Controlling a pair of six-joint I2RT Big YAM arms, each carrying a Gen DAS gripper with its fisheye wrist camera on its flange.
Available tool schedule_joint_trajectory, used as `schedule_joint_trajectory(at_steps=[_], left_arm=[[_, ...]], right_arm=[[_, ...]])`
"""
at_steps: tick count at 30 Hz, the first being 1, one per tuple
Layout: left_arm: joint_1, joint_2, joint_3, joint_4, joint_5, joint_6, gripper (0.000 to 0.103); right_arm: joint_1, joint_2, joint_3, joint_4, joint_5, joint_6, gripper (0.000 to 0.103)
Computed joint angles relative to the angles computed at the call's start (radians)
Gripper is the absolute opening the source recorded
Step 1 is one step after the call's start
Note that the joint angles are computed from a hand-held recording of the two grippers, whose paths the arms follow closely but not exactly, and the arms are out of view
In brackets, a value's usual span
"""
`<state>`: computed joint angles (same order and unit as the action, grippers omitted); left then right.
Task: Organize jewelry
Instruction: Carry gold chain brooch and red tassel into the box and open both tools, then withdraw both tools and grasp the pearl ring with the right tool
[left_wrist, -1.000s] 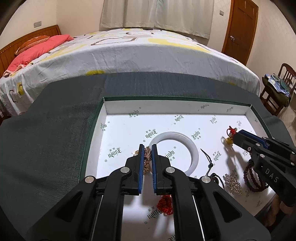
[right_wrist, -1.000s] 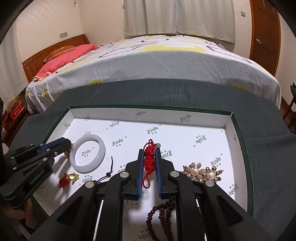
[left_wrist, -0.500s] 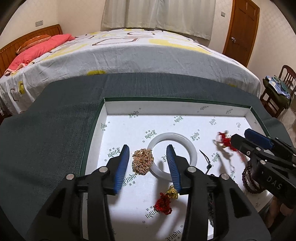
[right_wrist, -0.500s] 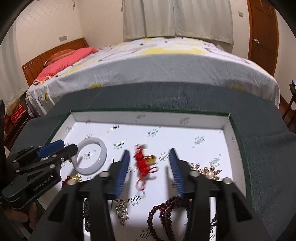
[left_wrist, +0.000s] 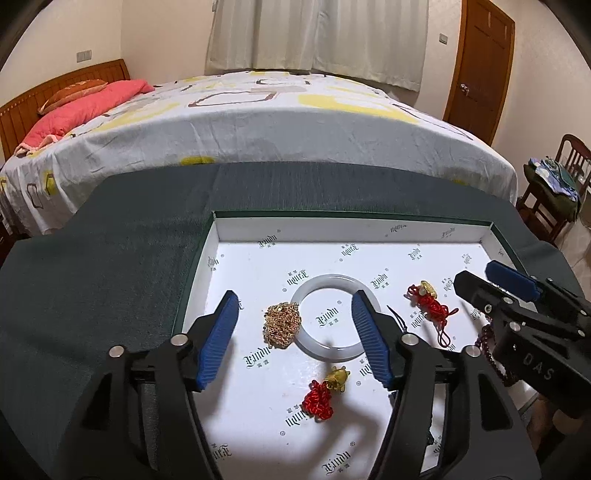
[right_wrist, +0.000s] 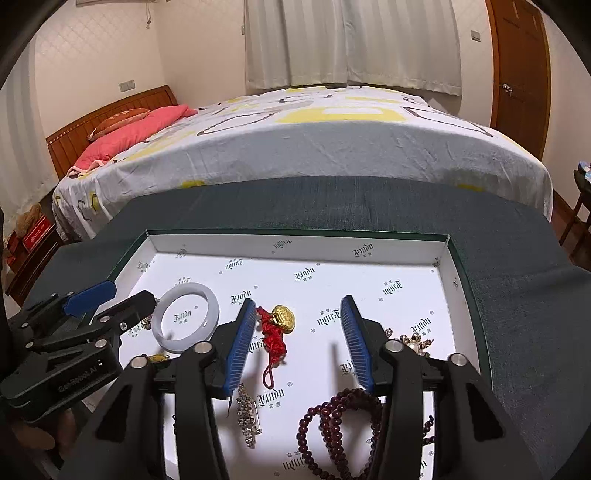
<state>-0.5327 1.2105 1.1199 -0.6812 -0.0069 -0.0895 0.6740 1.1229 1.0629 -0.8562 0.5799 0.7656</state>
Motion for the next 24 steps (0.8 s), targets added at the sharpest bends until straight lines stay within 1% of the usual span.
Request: schedule_joint_trajectory(at_steps=[5,8,9,10,15,17,21,24], left_arm=[[-0.004,-0.007,-0.004,0.001,-0.008,-0.002,0.069],[-0.004,-0.018,-0.01,0.009,-0.016,-0.008,0.075],[-0.005,-0.023,-0.012,0.013,-0.023,-0.011,0.079],[-0.005,-0.028,-0.014,0.017,-0.031,-0.013,0.08],[-0.004,-0.054,-0.022,0.015,-0.036,-0.016,0.081],[-0.009,-0.075,-0.031,0.018,-0.05,-0.02,0.082],[-0.016,-0.129,-0.059,0.033,-0.068,-0.036,0.082],[-0.026,-0.174,-0.079,0.02,-0.081,-0.055,0.083]], right_arm=[[0.01,-0.006,0.007,-0.009,0.019,0.002,0.059],[0.015,-0.01,0.006,-0.008,0.029,0.004,0.068],[0.018,-0.013,0.005,-0.009,0.035,0.005,0.069],[0.021,-0.014,0.005,-0.012,0.038,0.007,0.069],[0.046,-0.036,0.0,-0.032,0.06,0.037,0.069],[0.069,-0.049,-0.002,-0.047,0.084,0.054,0.069],[0.12,-0.073,-0.004,-0.097,0.137,0.095,0.069],[0.157,-0.093,-0.008,-0.139,0.167,0.141,0.069]])
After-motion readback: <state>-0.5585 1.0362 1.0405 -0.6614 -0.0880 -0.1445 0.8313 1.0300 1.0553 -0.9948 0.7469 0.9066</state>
